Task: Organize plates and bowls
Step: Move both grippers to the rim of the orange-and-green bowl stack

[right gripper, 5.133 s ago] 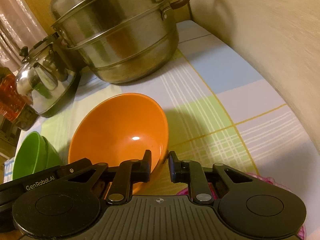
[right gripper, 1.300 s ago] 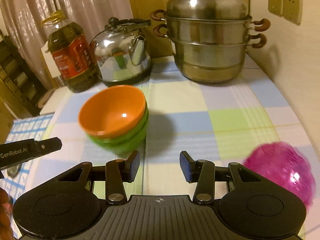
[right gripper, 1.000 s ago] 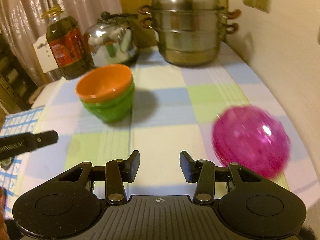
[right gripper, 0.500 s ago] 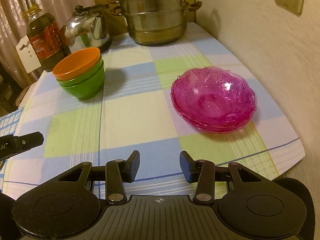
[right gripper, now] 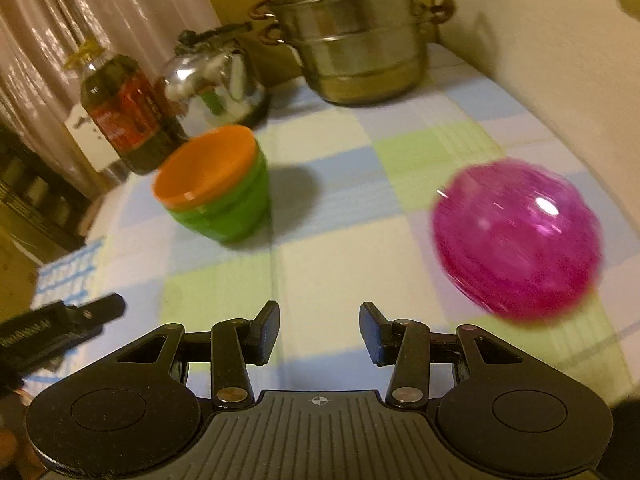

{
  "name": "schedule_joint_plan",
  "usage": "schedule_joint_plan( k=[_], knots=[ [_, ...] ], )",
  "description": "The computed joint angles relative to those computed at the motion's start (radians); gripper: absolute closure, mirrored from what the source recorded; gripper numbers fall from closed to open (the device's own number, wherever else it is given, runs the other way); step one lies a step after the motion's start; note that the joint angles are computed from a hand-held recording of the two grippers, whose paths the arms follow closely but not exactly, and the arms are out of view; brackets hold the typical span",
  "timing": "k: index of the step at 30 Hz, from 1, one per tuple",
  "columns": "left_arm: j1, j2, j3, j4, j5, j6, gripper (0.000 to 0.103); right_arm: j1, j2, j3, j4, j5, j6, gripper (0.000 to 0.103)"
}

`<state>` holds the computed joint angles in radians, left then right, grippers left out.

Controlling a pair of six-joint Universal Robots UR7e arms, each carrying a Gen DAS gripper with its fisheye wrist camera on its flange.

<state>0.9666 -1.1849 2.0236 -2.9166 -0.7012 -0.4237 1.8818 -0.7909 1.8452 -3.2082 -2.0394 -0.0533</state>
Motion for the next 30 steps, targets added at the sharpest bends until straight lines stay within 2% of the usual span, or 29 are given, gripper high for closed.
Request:
schedule_joint_plan(
  k=[4, 8, 13, 19, 23, 30],
  knots=[
    [0.058, 0.043, -0.101, 0.002, -0.031, 0.048, 0.054, -0.004, 0.061, -0.138, 0.062, 0.062, 0.003, 0.058],
    [0.108, 0.099, -0.218, 0.015, -0.065, 0.09, 0.049, -0.008, 0.127, -0.281, 0.136, 0.109, 0.002, 0.058],
    [0.177, 0.176, -0.372, 0.082, -0.146, 0.066, 0.049, -0.01, 0.233, -0.481, 0.248, 0.114, 0.008, 0.058],
    [0.235, 0.243, -0.482, 0.138, -0.215, 0.046, 0.049, -0.031, 0.336, -0.665, 0.366, 0.101, 0.034, 0.058],
    [0.26, 0.276, -0.523, 0.152, -0.239, 0.053, 0.051, -0.052, 0.388, -0.759, 0.479, 0.101, 0.066, 0.058],
    [0.281, 0.311, -0.563, 0.174, -0.258, 0.068, 0.056, -0.079, 0.436, -0.821, 0.52, 0.128, 0.071, 0.059]
  ],
)
